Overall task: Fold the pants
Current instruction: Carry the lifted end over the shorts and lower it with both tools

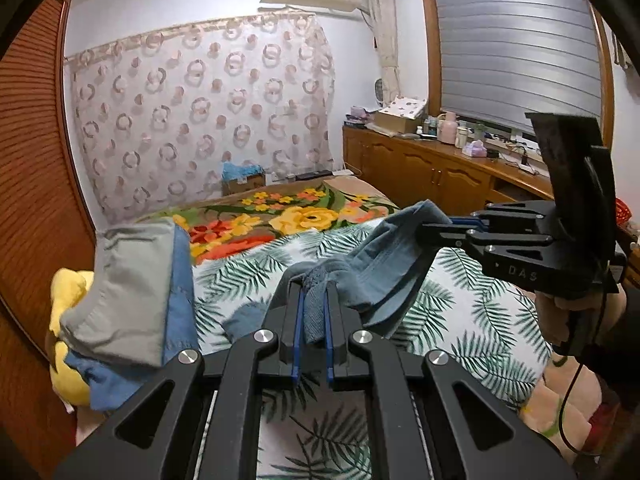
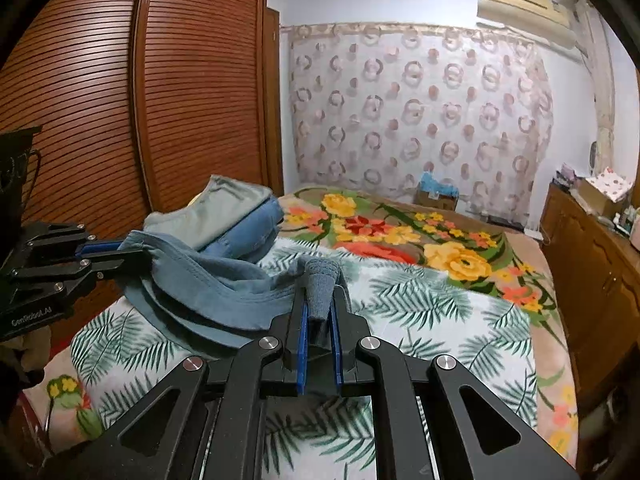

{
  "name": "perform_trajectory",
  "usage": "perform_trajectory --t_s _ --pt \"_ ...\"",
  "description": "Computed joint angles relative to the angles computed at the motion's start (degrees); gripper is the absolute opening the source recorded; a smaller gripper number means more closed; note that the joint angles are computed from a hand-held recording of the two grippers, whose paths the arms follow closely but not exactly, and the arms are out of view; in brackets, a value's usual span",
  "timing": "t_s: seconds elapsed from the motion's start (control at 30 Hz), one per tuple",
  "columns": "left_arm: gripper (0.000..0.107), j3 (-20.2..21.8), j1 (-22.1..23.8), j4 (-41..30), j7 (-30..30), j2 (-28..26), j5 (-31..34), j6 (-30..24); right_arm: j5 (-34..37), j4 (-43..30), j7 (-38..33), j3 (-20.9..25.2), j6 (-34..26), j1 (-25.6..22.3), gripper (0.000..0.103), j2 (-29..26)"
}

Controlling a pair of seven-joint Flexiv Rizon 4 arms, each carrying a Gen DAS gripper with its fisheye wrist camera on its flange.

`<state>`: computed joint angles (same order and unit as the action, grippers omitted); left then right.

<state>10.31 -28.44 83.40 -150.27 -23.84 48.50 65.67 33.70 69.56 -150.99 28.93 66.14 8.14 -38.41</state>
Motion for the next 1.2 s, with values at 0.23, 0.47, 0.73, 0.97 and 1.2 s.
perform_trajectory --t_s 0.23,0.47,0.73,0.97,1.2 --pt "0.009 0.6 -2.4 2.9 -5.5 1.1 3.4 2.4 -0.7 1.9 1.3 -1.5 -4.3 -1.0 0.010 2.4" --pt "0.009 0.1 -3.9 4.5 -11.7 1.6 7.9 2.8 1.7 3.9 0.9 -2.6 -7.6 -2.2 0.010 4.9" --pt "0.009 -0.6 -3.7 6.4 -16.1 1.4 8.6 4.9 3.6 6.1 0.0 -3.9 -8.8 -2.4 0.010 6.1" --pt "0.009 -0.3 -4.7 6.6 -17.9 1.5 9.3 6.1 6.5 6.8 -0.7 -3.9 -10.4 -3.4 0.010 7.2" --pt "0.009 -0.8 -5.7 6.2 -19.6 2.5 11.7 4.8 11.5 7.7 -4.7 -3.7 -11.2 -5.1 0.010 8.9"
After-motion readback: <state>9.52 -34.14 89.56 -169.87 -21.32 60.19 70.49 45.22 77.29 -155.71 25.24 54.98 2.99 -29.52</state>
